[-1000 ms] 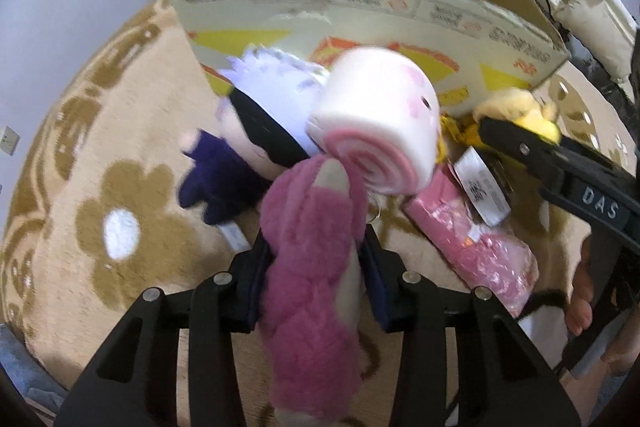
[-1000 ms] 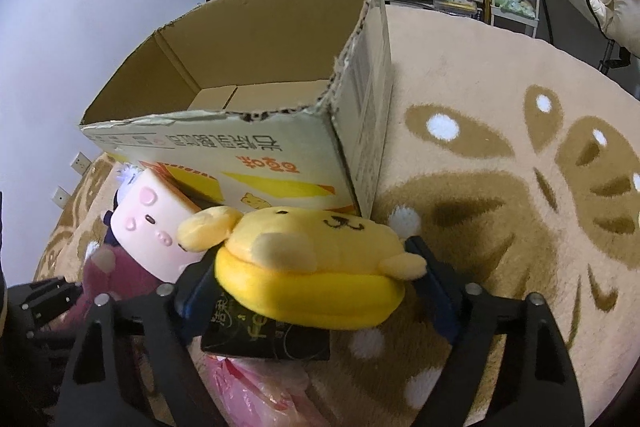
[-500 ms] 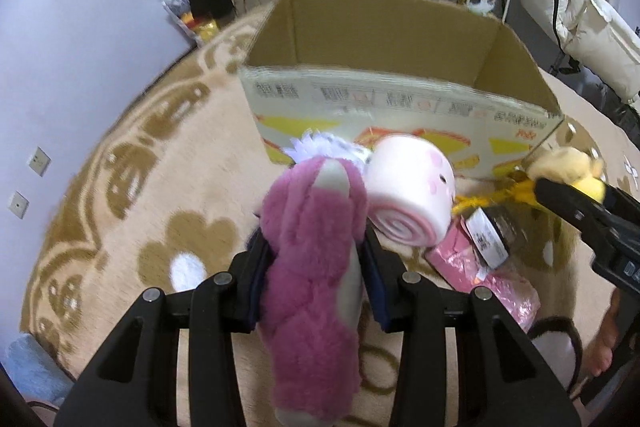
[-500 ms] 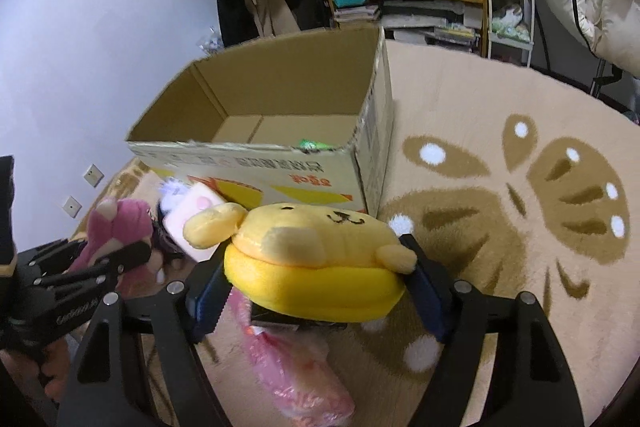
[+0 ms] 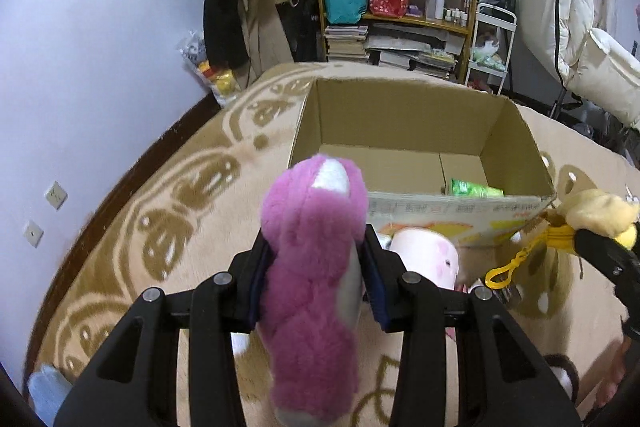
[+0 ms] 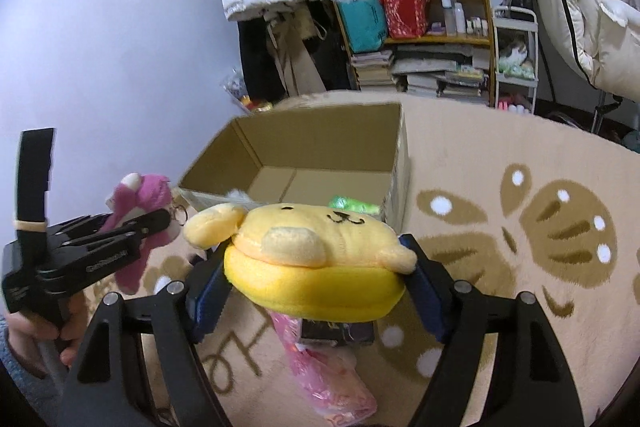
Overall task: Organize soft objects
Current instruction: 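Lift the pink bear with the left tool while the right tool carries the yellow plush over the box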
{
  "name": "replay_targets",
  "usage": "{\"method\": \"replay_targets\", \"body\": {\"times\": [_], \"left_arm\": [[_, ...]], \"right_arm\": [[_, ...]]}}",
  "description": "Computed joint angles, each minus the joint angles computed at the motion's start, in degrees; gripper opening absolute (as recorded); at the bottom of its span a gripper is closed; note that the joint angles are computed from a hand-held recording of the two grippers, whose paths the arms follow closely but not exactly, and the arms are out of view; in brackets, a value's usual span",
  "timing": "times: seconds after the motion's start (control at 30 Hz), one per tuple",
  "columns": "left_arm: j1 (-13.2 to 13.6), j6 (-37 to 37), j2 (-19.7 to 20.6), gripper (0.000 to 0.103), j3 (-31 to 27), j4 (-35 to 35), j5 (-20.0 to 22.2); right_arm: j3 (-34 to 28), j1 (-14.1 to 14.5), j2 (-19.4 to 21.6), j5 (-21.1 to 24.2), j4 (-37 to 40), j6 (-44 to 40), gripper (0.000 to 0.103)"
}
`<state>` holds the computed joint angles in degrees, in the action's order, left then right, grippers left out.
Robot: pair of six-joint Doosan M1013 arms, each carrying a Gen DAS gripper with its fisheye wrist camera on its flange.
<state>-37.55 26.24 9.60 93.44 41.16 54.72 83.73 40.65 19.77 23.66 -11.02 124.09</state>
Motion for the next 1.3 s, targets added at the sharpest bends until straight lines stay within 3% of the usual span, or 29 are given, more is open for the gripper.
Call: {"method": "replay_targets", "body": {"times": [0.77,1.0,1.17,1.3], "left_arm": [[3.5,7.2,5.0,0.040,-8.7,6.4,-2.6],[5.2,10.3,6.4,0.041,-10.2,2.7,-4.6],[6.4,14.9,7.7,0.042,-10.6,-3.5,-6.2],[6.3,15.3,8.5,0.042,-10.6,-3.5,-5.9]], "right_arm": [[-8.3,-1.0,3.4,-1.3,-5.3,-2.0,0.083],[-11.8,-1.4,5.7,0.4,-4.0,-3.7,0.084],[-13.4,-2.0,7.5,3.3,1.1,-7.7,0.084],[-13.9,-2.4,8.5,5.6,3.8,-9.7,0.084]]}}
